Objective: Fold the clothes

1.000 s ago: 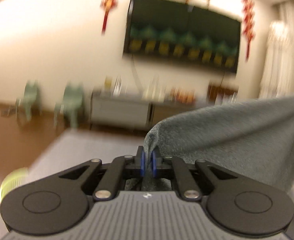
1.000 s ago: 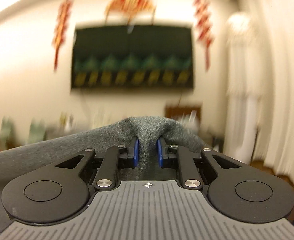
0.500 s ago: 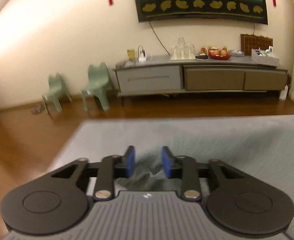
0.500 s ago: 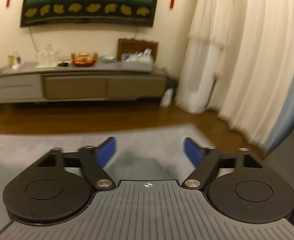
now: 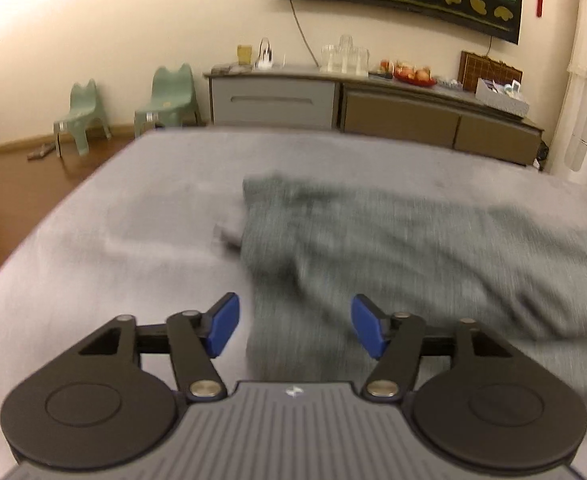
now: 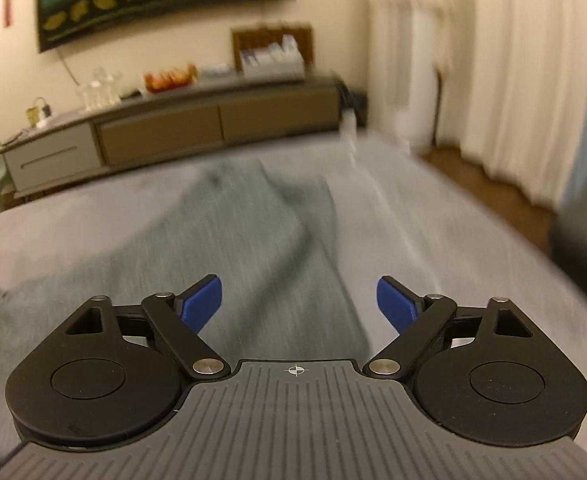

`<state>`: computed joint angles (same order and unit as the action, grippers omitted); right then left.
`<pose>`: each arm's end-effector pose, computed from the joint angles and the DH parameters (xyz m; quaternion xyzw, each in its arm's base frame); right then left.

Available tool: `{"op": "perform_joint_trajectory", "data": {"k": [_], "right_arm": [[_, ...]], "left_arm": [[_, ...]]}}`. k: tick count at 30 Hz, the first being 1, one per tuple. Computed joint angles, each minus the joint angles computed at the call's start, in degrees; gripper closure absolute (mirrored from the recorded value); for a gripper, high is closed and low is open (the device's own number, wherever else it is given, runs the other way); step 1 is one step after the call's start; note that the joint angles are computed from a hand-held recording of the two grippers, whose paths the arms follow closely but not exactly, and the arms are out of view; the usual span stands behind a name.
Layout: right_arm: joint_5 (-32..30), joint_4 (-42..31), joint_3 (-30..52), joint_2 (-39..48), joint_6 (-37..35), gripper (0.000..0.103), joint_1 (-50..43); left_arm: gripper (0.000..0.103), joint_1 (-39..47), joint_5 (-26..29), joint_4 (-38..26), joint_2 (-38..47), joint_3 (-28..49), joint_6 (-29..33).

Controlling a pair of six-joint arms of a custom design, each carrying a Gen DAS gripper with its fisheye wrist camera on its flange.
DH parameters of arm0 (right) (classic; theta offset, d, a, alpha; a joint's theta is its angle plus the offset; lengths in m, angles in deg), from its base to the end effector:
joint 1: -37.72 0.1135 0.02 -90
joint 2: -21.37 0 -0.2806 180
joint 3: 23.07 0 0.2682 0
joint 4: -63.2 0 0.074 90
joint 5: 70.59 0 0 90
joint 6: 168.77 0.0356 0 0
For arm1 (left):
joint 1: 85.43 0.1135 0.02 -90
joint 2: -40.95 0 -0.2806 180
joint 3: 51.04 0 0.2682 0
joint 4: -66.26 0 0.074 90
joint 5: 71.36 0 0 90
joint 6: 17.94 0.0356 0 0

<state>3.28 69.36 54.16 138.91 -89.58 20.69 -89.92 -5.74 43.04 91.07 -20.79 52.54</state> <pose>0.4272 -0.1205 0.1281 -0.0181 0.8771 0.0088 0.4799 0.1707 0.0013 0.1650 -0.2006 0.8780 0.1085 0.4208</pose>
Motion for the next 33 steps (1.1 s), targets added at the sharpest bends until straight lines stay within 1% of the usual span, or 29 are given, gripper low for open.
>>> {"op": "perform_joint_trajectory", "data": {"k": [1, 2, 4, 6, 7, 8, 9, 10, 11, 12, 13, 14, 15, 16, 17, 18, 19, 20, 21, 22, 23, 24, 26, 27, 29, 30, 31, 33], "right_arm": [[1.09, -0.47, 2.68, 1.25, -0.5, 0.007, 1.32], [1.89, -2.78, 6.71, 3.17, -1.12, 0.007, 2.26], [3.65, -8.06, 15.07, 7.33, -2.16, 0.009, 3.7], [4.98, -16.05, 26.29, 13.59, -3.67, 0.022, 4.73], [4.94, -21.25, 31.88, 16.52, -4.48, 0.041, 4.98], [4.93, -27.1, 37.94, 19.69, -5.28, 0.066, 5.13], [4.97, -33.38, 43.98, 22.96, -6.24, 0.077, 5.13], [5.03, -38.09, 48.52, 25.56, -7.78, 0.095, 5.13], [4.63, -39.76, 50.19, 26.47, -9.51, 0.099, 5.05], [3.55, -38.72, 49.58, 26.09, -10.7, 0.102, 4.78], [1.97, -36.31, 47.37, 24.46, -10.87, 0.102, 4.37], [-0.37, -31.78, 42.96, 20.99, -9.18, 0.102, 3.75], [-2.62, -27.41, 39.07, 17.78, -7.29, 0.103, 3.13], [-4.75, -23.14, 35.63, 14.8, -5.19, 0.103, 2.53], [-7.62, -18.69, 31.8, 11.6, -3.11, 0.103, 2.16], [-11.78, -13.8, 27.11, 7.92, -1.09, 0.103, 2.21], [-15.63, -8.04, 22.45, 4.38, 1.64, 0.103, 2.35], [-19.36, -4.09, 19.28, 1.85, 3.57, 0.102, 2.85], [-22.55, -6.09, 18.99, 1.31, 1.9, 0.098, 4.16], [-24.31, -14.47, 21.58, 2.25, -3.17, 0.078, 5.95], [-25.83, -25.55, 26.36, 4.19, -9.37, 0.047, 7.72], [-25.04, -29.93, 28.25, 5.54, -11.68, 0.047, 9.02], [-18.05, -24.08, 25.77, 6.48, -7.19, 0.046, 9.65], [-15.61, -22.82, 25.75, 7.53, -4.78, 0.046, 9.56], [-14.5, -26.17, 29.9, 11.74, 0.3, 0.038, 7.8], [-13.3, -26.9, 31.33, 13.56, 1.35, 0.037, 7.33], [-12.02, -27.61, 32.66, 15.26, 1.65, 0.036, 6.95], [-9.13, -28.67, 34.83, 18.24, -0.21, 0.032, 6.48]], "left_arm": [[0.029, 2.52, 1.38, 4.21, 6.54, 2.46, 1.99], [0.029, 4.68, 2.5, 7.43, 12.79, 5.4, 3.66], [0.028, 8.3, 4.58, 10.43, 22.63, 11.17, 6.38], [0.028, 10.06, 5.23, 11.06, 31.07, 16.98, 7.16], [0.028, 10.74, 5.39, 10.74, 34.93, 20.11, 7.42], [0.029, 11.15, 6.2, 10.18, 38.42, 22.61, 7.62], [0.031, 11.43, 7.14, 8.93, 41.24, 24.71, 7.86], [0.044, 11.16, 7.13, 7.75, 43.67, 26.23, 8.08], [0.055, 10.89, 6.63, 8.83, 43.21, 25.5, 8.52], [0.074, 10.63, 6.17, 10.2, 42.39, 24.49, 9.07], [0.098, 10.38, 5.7, 11.58, 41.57, 23.5, 9.62], [0.101, 10.12, 5.24, 12.95, 40.77, 22.52, 10.19], [0.101, 9.87, 4.79, 14.33, 39.98, 21.55, 10.77], [0.101, 10.22, 4.36, 16.52, 36.94, 19.58, 10.8], [0.101, 11.28, 4.54, 17.83, 32.94, 17.82, 9.54], [0.101, 13.36, 5.99, 17.79, 27.94, 16.18, 6.81], [0.101, 15.31, 5.86, 17.16, 24.47, 15.2, 3.97], [0.101, 17.19, 5.14, 16.42, 21.62, 14.66, 0.81], [0.101, 18.07, 3.1, 15.21, 21.65, 15.0, 0.17], [0.101, 18.67, 0.42, 14.15, 22.43, 15.58, -0.59], [0.101, 19.1, -0.04, 13.46, 24.32, 16.16, 0.74], [0.101, 19.37, 0.66, 12.3, 26.11, 16.64, 2.1], [0.101, 19.34, 1.15, 12.59, 26.36, 15.07, 3.47], [0.101, 19.37, 1.67, 13.47, 25.77, 13.69, 4.34], [0.101, 19.46, 1.46, 14.37, 24.8, 12.11, 5.24], [0.101, 19.65, 2.14, 14.7, 24.68, 11.65, 5.8], [0.101, 19.66, 2.44, 14.67, 25.08, 11.77, 6.39], [0.101, 19.4, 3.04, 14.63, 26.1, 12.13, 7.58]]}}
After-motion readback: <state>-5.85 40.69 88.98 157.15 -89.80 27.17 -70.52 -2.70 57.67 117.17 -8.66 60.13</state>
